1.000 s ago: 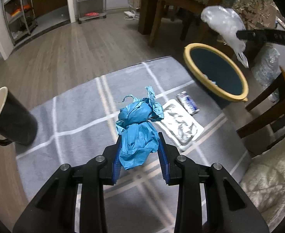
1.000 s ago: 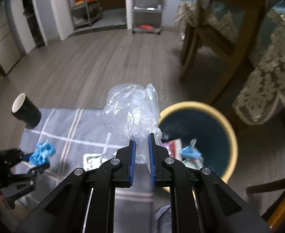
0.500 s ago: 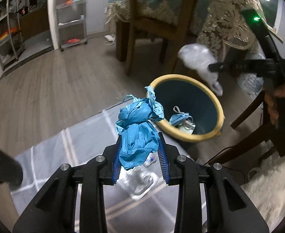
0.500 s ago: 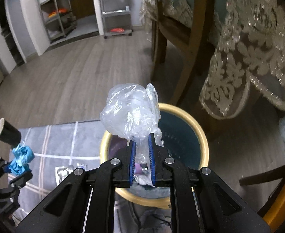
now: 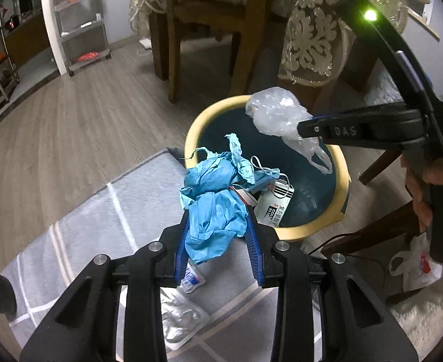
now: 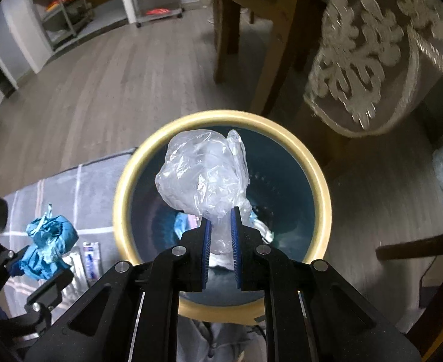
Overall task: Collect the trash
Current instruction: 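Carry the blue glove and clear plastic bag over the bin with both tools, then open both tools to drop the glove and plastic bag into the bin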
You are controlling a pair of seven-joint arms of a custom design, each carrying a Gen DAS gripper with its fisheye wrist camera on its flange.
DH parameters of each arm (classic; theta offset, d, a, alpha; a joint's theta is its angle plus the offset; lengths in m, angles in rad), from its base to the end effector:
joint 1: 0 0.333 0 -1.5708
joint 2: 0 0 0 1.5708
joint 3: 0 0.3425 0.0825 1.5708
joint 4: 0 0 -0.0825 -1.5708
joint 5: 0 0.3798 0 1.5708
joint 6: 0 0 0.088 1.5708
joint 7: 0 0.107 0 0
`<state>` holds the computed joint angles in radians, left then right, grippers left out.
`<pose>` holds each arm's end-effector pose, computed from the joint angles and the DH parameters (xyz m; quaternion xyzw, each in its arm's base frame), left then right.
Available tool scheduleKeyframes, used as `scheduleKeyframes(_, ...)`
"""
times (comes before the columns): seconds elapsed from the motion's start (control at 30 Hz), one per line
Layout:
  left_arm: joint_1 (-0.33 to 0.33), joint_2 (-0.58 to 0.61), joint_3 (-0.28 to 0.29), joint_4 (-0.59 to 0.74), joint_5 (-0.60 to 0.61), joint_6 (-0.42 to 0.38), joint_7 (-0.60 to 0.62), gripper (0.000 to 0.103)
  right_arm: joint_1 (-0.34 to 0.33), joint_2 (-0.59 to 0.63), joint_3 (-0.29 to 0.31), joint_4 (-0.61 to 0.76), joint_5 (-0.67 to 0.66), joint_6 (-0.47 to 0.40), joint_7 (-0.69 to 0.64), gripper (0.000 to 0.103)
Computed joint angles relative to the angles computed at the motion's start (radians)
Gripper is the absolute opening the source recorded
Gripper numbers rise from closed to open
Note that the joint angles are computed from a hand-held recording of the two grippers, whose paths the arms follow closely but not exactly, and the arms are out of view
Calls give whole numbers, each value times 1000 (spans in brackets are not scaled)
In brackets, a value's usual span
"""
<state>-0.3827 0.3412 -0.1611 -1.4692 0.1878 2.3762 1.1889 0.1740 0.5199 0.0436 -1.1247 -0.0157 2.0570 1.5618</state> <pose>0.6200 -0.3495 0.5776 -0.5936 0.7520 -0.2482 0.1430 0.7345 0.1516 0.5810 -0.7641 0.6117 -0.1271 0.1608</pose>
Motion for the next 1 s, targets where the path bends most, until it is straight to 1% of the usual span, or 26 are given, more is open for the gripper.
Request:
scheduleKeyframes(0.13,-3,52,-7,68,-27,-42,19,32,-6,5,-11,-2,0,-11,43,14)
scheduleKeyframes(0.23,-20,96,-4,129,-22,-71,39,32,-12,4,-10,-3,6,-18,60,14)
scheduleKeyframes(0.33,-33,117,2,156,-19,-78,45,32,-14,2,-9,-2,6,-17,73,14)
scheduleKeyframes(0.47,-46,132,12,177,-11,-72,46,33,-23,23,-9,32,13,-30,79,14)
scheduleKeyframes(0.57,-50,131,18,173,-6,-61,36,35,-32,23,-9,30,21,-19,83,14)
scheduleKeyframes(0.63,-53,132,22,174,0,-56,28,37,-35,26,-10,37,22,-18,86,15)
scheduleKeyframes(0.67,-53,128,23,167,4,-47,24,42,-37,30,-9,45,24,-19,87,15)
scheduleKeyframes(0.7,-54,123,25,158,9,-34,21,43,-37,27,-9,41,24,-15,88,15)
scheduleKeyframes(0.8,-56,114,29,144,23,-8,14,43,-39,27,-12,41,22,-16,95,15)
scheduleKeyframes(0.87,-55,111,28,140,27,-4,13,43,-38,25,-14,39,20,-15,105,17)
scheduleKeyframes(0.93,-52,104,29,130,27,5,7,47,-41,23,-13,38,22,-16,107,19)
scheduleKeyframes(0.97,-52,101,29,126,28,8,4,51,-36,14,-13,25,17,-13,111,21)
scheduleKeyframes(1.0,-51,95,30,117,31,15,0,52,-35,13,-14,24,12,-14,110,23)
